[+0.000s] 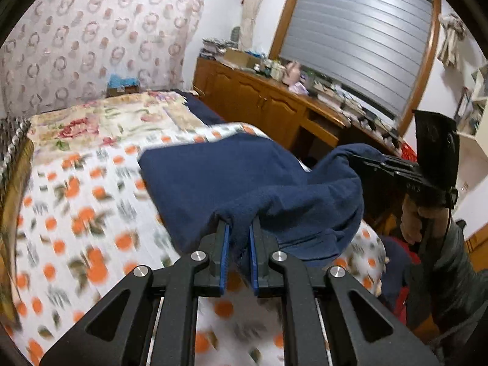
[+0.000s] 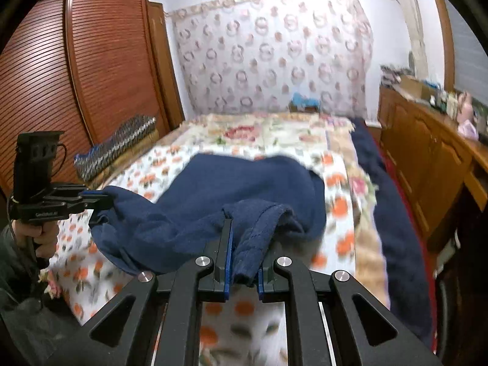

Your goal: Fold small clothes

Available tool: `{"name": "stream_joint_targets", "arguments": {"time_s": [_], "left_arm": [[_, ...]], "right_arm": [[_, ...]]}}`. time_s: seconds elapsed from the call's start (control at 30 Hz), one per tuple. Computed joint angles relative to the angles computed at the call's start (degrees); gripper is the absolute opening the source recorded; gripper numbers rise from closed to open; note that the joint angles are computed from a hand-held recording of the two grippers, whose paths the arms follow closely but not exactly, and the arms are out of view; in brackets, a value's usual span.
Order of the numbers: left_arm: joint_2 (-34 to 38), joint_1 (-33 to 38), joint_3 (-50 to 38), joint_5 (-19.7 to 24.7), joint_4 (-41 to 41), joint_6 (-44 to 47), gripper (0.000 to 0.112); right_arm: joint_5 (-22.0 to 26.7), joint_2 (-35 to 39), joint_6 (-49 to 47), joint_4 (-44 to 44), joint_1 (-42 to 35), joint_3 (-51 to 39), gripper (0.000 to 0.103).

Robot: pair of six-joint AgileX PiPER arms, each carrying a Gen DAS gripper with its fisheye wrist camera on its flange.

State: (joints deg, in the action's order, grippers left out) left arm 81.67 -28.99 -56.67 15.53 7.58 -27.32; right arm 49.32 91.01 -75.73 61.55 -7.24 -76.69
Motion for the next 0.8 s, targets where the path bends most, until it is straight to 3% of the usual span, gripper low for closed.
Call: {"name": "stream_joint_targets", "arguments": {"time_s": [0.27,0.43,0.7,0.8], "left_arm": [[7.4,8.0,-9.0,2.4,-13.9,15.4,0.012],[12.9,11.6,-15.7,5.6,-17.6,19.8,0.012],[21.6,15.4,-25.7,11.5,-22.5,25.4,0.012],[23.8,16.1,-28.7,13.5,-23.7,26.8,0.012]], "right_arm": [[-1.6,11.2,8.3,-3.6,4.5,-15.3,0.012],[-2.1,18.6,16.9,-10.1,7.8,-26.2,0.012],[2.3,27.3,28.8,-19.3,10.5,-42.3,0.012],[3.4,29.5,31.9,-23.4,11.6,-47.0,0.017]]}}
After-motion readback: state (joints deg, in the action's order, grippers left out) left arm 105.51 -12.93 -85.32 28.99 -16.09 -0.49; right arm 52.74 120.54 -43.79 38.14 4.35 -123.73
